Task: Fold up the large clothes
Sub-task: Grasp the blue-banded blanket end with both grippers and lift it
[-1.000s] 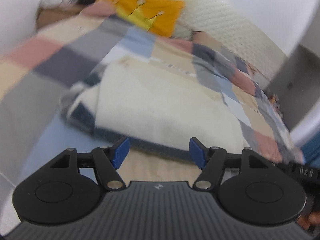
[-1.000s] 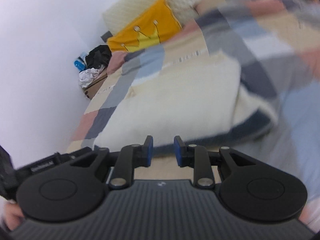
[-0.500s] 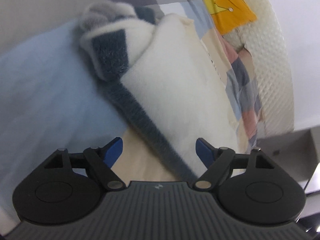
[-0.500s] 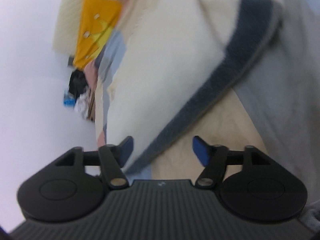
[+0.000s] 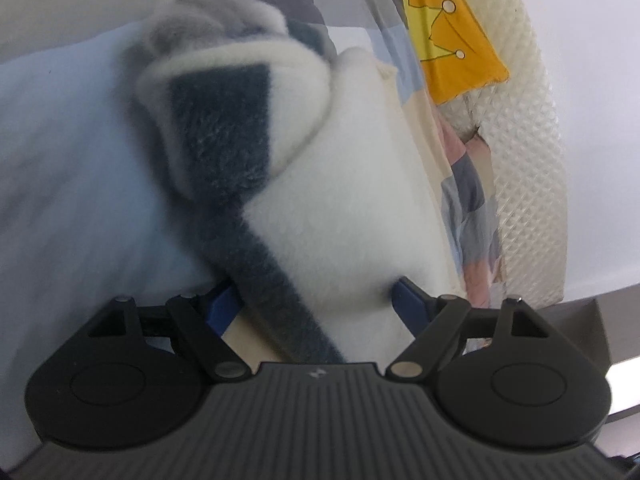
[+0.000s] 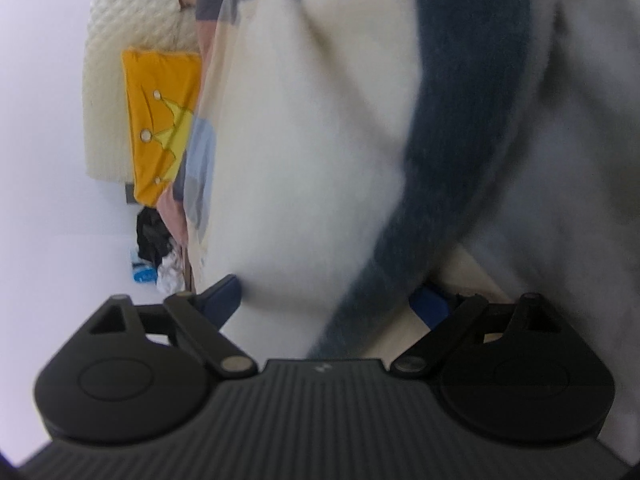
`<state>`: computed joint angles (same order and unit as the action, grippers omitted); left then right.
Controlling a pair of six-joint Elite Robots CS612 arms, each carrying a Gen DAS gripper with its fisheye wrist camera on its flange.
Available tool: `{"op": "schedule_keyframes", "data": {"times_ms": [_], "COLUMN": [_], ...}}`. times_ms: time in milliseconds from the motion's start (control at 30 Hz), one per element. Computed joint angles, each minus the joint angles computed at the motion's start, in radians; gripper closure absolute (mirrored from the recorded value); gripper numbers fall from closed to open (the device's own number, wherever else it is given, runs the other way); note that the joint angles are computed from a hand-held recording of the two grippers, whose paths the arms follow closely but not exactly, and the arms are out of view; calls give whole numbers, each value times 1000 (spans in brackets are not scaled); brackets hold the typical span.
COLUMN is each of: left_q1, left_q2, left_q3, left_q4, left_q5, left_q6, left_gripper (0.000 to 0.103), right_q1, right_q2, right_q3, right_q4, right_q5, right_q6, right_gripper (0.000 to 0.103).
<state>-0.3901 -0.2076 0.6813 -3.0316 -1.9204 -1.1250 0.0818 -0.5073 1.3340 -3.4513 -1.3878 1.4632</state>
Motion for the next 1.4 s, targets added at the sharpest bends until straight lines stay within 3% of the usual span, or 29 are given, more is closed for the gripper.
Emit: {"op": "schedule_keyframes", "data": {"times_ms": [100, 300, 467, 533, 633, 867, 1000, 1200, 1400], "left_q1": [1, 6, 7, 7, 8, 8, 7, 5, 2], "left_q2": [7, 18, 27, 26, 23, 2, -16, -69, -154], "left_q3": [-8, -22, -27, -25, -17, 12, 32, 110, 255], "left_q4": [-16, -40, -64, -63, -67, -53, -77, -168, -244], "left_q5": [12, 19, 30, 37, 43, 72, 92, 121, 109], "left_q6": [-27, -56, -72, -69, -71, -18, 18, 74, 86], "left_gripper": [19, 19, 19, 20, 22, 49, 58, 61, 62], "right_q1": [3, -4, -9, -15, -18, -11, -10, 0, 2], "right_q2": [-13, -25, -12, -6, 1, -11, -17, -45, -91], "right_q3": [15, 56, 38, 41, 39, 45, 46, 82, 148], "right_q4": [8, -15, -25, -48, -71, -94, -106, -139, -174], "right_q5": [-71, -179, -134, -91, -85, -107, -109, -104, -96], "right_q6": [-20, 53, 12, 35, 48, -38, -75, -133, -174], "right_gripper": [12, 12, 20, 25, 31, 64, 70, 72, 72]}}
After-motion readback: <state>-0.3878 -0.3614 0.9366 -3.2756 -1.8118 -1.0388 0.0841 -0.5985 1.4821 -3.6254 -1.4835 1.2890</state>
